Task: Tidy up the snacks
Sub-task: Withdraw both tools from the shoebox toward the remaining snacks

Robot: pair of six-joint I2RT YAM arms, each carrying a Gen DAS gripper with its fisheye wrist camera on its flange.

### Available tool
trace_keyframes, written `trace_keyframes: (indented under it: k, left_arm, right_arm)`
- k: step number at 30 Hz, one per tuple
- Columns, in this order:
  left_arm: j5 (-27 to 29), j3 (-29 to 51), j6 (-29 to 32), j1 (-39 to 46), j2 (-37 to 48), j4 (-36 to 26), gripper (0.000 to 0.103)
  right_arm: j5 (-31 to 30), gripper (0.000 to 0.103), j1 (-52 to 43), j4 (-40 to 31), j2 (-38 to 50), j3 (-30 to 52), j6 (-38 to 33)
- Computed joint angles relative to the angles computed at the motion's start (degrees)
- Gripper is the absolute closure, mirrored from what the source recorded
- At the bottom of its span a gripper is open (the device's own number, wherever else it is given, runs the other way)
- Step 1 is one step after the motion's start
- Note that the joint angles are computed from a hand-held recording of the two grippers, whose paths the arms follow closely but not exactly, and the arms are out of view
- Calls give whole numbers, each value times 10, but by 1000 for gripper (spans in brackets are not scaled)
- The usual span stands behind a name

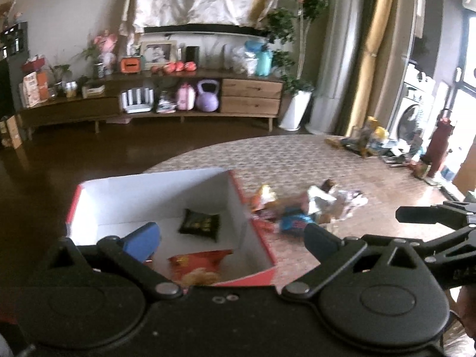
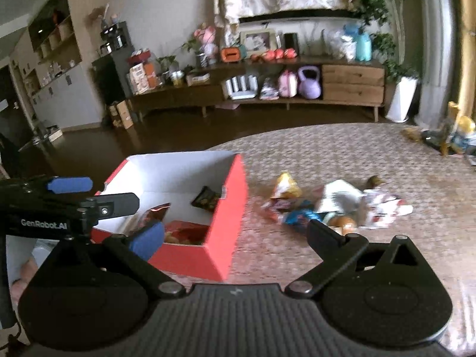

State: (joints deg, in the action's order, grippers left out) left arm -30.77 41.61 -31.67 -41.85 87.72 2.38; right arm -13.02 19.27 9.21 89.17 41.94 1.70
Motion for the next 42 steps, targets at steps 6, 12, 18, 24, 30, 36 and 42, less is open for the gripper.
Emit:
trace_keyframes:
  k: [6, 12, 18, 24, 30, 36, 42]
  left_arm:
    - [15, 49, -4, -35, 74, 35, 0]
    - [16, 115, -26, -50, 161, 39, 0]
    - [36, 187, -47, -46, 236, 11, 0]
    - [33, 273, -37, -47, 315, -21, 0]
    - [40, 349, -13, -43, 384, -29, 0]
    - [57, 440, -10, -36, 456, -61, 0]
    - [51, 521, 5, -32, 515, -75, 0]
  right_arm:
    - [-25, 1, -78, 17, -11, -33, -23]
    - [-64, 1, -153, 23, 27, -28, -50]
    - [-68, 1, -201, 43, 80, 0, -71]
    - [-80, 1, -239, 37, 158, 67, -64]
    - [-72, 1, -254, 27, 238, 146, -55]
    - [-58, 1, -246, 0, 311, 234, -34]
    - [-39, 1, -228, -45, 377, 336, 6]
